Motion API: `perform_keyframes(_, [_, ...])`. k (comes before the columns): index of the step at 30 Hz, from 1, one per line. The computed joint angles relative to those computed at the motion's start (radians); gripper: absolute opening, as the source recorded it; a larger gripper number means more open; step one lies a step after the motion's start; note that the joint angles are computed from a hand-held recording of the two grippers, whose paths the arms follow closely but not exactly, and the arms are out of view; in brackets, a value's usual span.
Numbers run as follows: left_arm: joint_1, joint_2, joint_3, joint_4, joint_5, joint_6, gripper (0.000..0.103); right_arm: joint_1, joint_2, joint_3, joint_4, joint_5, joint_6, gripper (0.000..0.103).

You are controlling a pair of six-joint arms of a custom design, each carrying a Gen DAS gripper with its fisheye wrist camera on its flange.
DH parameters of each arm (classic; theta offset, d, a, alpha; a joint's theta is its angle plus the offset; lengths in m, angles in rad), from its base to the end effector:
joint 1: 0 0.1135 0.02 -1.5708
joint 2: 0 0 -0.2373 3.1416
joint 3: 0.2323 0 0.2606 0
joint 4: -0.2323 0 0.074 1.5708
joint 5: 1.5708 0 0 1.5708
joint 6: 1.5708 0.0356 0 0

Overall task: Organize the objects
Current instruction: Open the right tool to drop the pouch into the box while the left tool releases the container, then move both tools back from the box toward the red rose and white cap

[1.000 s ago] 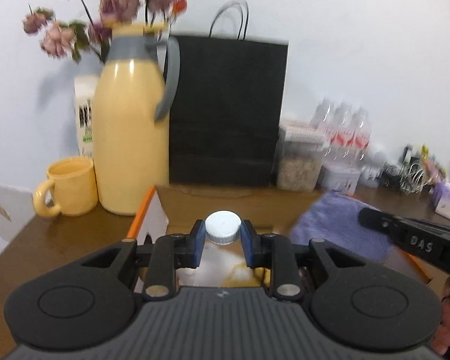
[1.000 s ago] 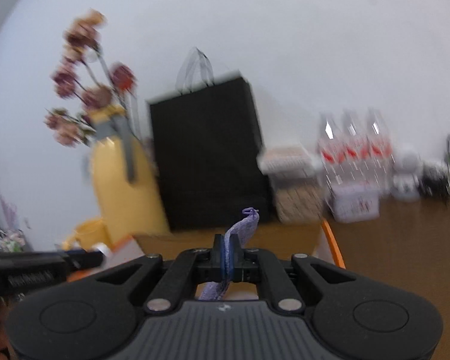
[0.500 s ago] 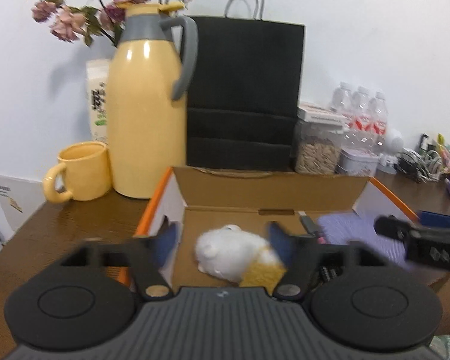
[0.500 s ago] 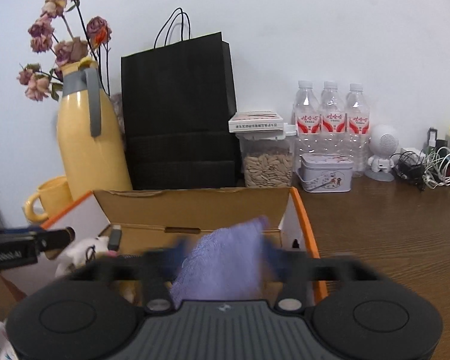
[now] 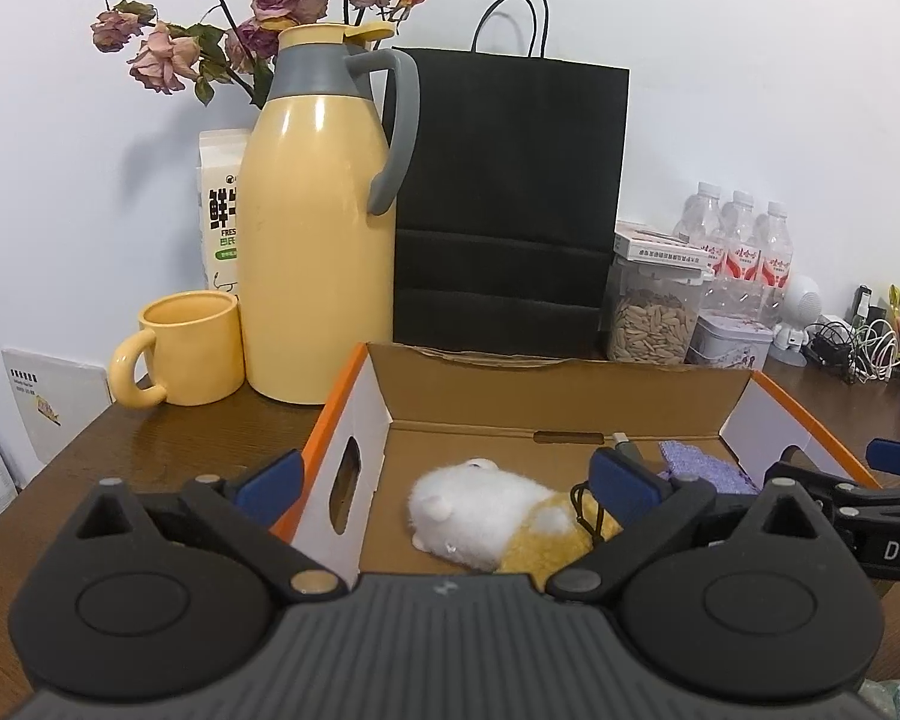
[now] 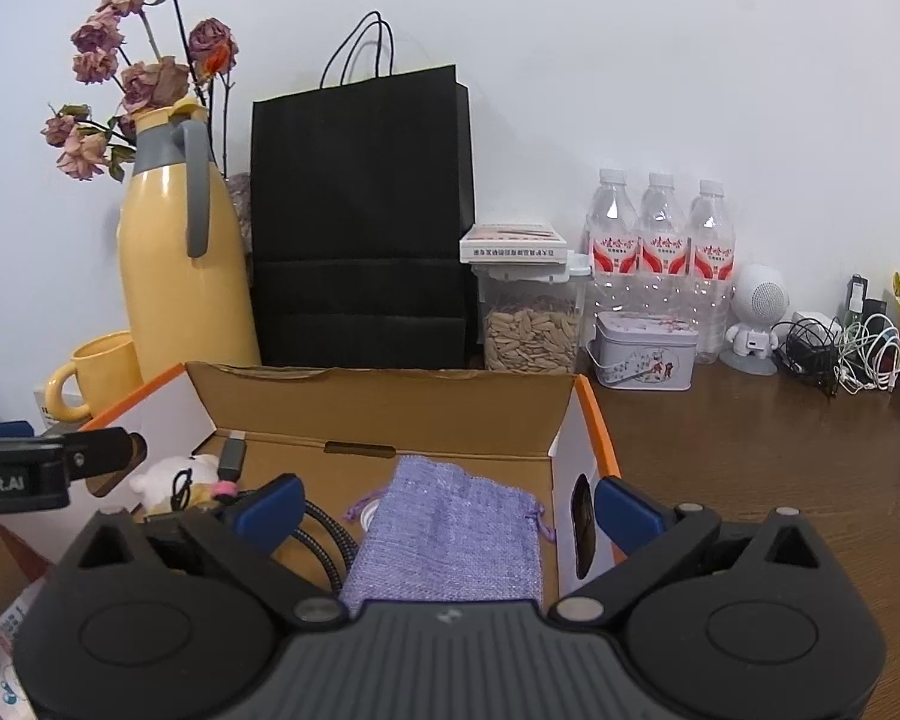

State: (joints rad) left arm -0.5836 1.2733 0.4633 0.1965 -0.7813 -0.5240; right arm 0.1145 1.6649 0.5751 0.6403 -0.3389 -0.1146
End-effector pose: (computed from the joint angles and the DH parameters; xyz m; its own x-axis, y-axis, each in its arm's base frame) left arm 0.2224 -0.1168 0.1409 -0.3713 -0.1805 -0.9108 -0.3176 0.9464 -0.0581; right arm 0.3063 0.0471 0.1059 -0.3825 -0.1525 -0.9113 -0.4519 0.8911 0.0405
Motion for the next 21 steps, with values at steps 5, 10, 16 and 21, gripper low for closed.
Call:
perform_keyframes(5, [-0.008, -0.014, -0.003, -0.008, -0.009, -0.002, 0.103, -0.001, -0.041, -0.032, 0.006, -0.010, -0.010, 0.103])
perform_keyframes(10, [-0.030, -0.058, -0.012, -0.036, -0.031, -0.008, 0.103, -0.007, -0.101, -0.072, 0.007, -0.027, -0.020, 0.103])
perform_keyframes(16, [-0.097, -0.146, -0.013, -0.124, -0.096, -0.027, 0.103, -0.021, -0.209, -0.146, 0.019, -0.050, -0.034, 0.103])
perform_keyframes(21, [-0.174, -0.242, -0.020, -0.252, -0.154, -0.078, 0.103, -0.028, -0.328, -0.219, -0.011, -0.066, -0.067, 0.103])
